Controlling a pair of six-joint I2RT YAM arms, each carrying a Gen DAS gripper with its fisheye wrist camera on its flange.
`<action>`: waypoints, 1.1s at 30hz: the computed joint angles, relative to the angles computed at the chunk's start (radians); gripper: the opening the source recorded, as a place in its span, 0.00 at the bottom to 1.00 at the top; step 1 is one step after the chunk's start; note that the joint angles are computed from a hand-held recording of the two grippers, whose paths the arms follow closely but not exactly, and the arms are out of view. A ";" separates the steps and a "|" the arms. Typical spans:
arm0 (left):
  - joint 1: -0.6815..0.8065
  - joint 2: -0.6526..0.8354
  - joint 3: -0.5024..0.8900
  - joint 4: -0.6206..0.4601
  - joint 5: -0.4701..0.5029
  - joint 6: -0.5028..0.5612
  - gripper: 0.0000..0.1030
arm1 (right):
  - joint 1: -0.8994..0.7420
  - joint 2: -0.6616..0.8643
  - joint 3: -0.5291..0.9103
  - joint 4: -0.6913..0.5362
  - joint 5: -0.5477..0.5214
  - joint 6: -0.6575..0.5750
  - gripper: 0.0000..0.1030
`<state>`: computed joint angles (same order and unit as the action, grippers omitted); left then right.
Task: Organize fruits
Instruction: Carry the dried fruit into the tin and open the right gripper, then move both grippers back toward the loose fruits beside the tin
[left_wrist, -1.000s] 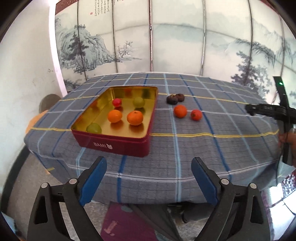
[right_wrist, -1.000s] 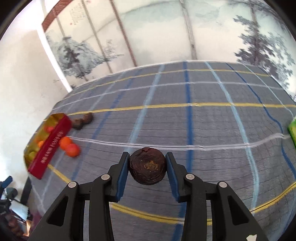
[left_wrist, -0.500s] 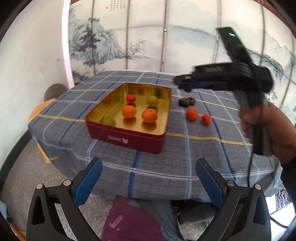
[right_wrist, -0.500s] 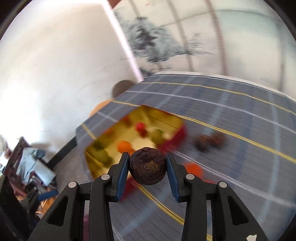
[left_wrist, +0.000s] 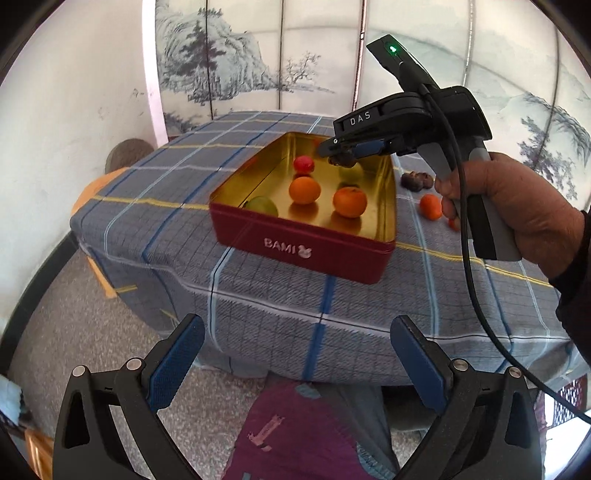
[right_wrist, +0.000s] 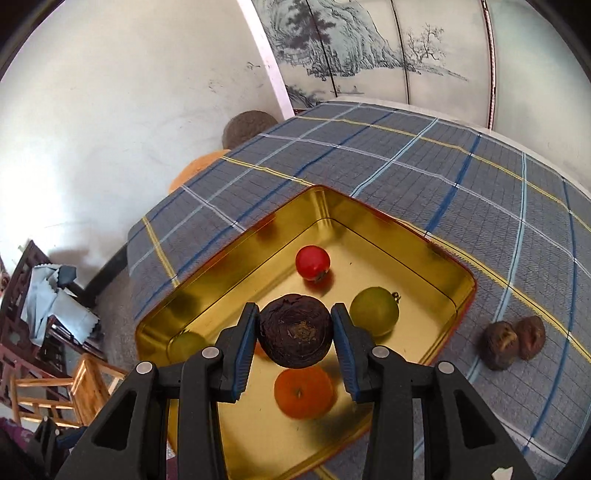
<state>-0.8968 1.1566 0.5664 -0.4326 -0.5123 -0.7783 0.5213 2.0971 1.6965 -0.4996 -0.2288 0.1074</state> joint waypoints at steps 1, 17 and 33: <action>0.008 -0.001 -0.004 0.003 0.008 0.003 0.97 | 0.004 0.015 0.021 -0.011 0.007 0.000 0.37; 0.074 0.025 -0.020 0.019 0.069 0.019 0.97 | 0.057 0.077 0.140 -0.025 0.068 0.004 0.43; 0.017 0.027 0.002 0.024 0.040 0.081 0.97 | -0.112 -0.469 -0.608 0.341 0.081 -0.022 0.71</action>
